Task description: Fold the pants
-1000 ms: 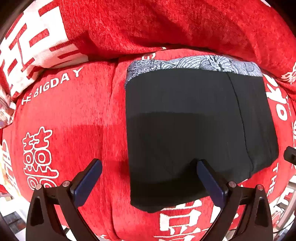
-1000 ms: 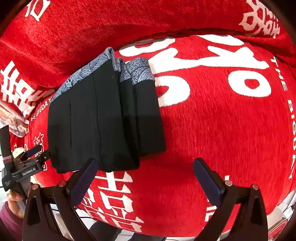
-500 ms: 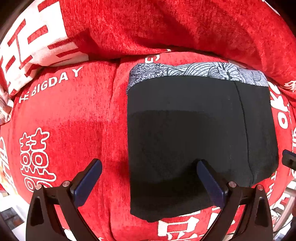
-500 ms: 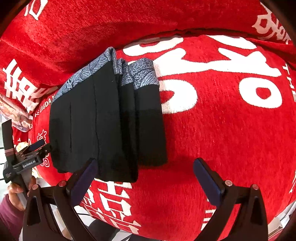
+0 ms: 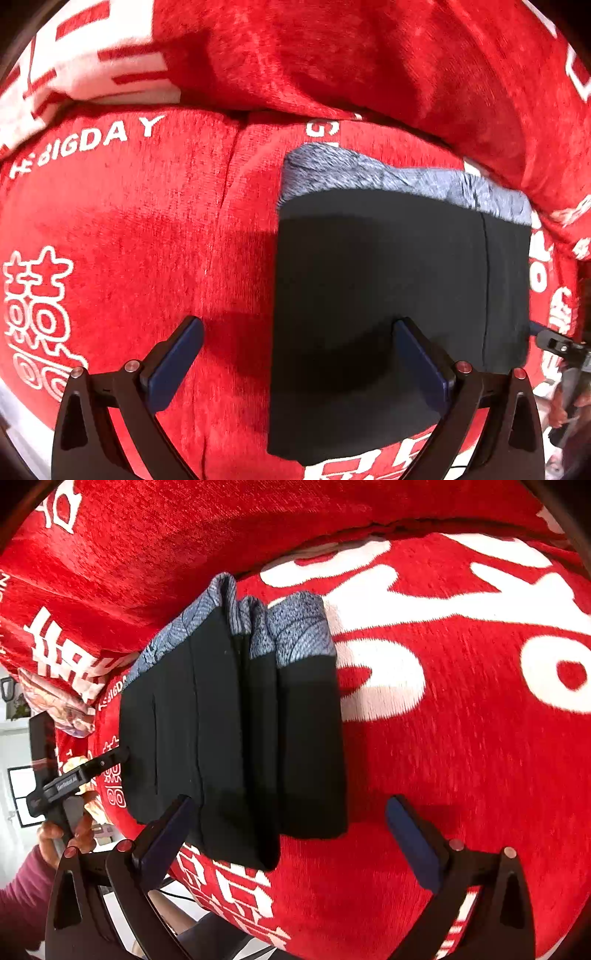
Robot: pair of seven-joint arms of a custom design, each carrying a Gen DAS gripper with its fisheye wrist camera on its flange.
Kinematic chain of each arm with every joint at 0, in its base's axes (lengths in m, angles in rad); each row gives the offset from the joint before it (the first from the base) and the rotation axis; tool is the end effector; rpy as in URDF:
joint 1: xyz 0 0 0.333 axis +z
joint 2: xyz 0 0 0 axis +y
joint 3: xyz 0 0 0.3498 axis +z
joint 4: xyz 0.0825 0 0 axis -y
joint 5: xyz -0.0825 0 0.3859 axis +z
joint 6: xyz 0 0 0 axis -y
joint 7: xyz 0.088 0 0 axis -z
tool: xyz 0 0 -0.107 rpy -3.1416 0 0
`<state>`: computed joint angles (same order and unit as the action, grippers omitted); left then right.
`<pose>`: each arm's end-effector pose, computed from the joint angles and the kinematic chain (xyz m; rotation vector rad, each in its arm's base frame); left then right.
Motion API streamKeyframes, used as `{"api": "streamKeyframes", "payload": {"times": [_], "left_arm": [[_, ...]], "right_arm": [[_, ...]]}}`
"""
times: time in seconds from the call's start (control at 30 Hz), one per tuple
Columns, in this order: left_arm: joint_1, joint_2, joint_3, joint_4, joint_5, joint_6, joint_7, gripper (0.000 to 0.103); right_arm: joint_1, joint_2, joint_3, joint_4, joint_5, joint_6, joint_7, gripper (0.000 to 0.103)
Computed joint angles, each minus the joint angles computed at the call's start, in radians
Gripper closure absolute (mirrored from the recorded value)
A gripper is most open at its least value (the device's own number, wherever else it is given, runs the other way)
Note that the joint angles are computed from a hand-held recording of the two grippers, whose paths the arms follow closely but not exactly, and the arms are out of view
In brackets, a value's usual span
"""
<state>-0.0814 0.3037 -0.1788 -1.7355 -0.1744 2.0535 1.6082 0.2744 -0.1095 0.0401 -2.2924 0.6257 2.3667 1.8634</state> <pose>0.6327 -0.1668 0.4398 1.8770 -2.3174 0.2150 0.4869 0.1662 0.4482 -1.5166 2.2687 0.4659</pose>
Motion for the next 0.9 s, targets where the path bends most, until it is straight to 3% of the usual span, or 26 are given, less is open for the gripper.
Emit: {"api": "streamKeyframes", "payload": {"times": [0.2,0.4,0.57,0.67,0.77,0.9], "left_arm": [[0.058,0.049,-0.027,0.017,-0.184,-0.021,0.119,0.0],[0.046,0.086,-0.051,0.023,-0.252,0.003,0.196,0.0],[0.027,0.095,-0.05,0.013,-0.258,0.05,0.171,0.004],[0.035,0.046,-0.063,-0.035,-0.296,0.097,0.209,0.026],[0.042,0.007,-0.065,-0.057,-0.336,0.099,0.243,0.044],[0.046,-0.055,-0.057,-0.087,-0.382,0.067,0.273,0.047]], "right_arm": [[-0.008,0.05,-0.03,0.009,0.225,0.017,-0.241,0.0],[-0.042,0.131,-0.01,0.037,0.45,0.029,-0.454,0.0],[-0.048,0.171,0.012,0.076,0.409,0.049,-0.413,0.001],[-0.04,0.176,0.018,0.099,0.269,0.05,-0.253,0.022],[-0.044,0.15,0.021,0.084,0.266,0.053,-0.224,0.044],[-0.038,0.101,0.021,0.056,0.344,0.071,-0.236,0.057]]}}
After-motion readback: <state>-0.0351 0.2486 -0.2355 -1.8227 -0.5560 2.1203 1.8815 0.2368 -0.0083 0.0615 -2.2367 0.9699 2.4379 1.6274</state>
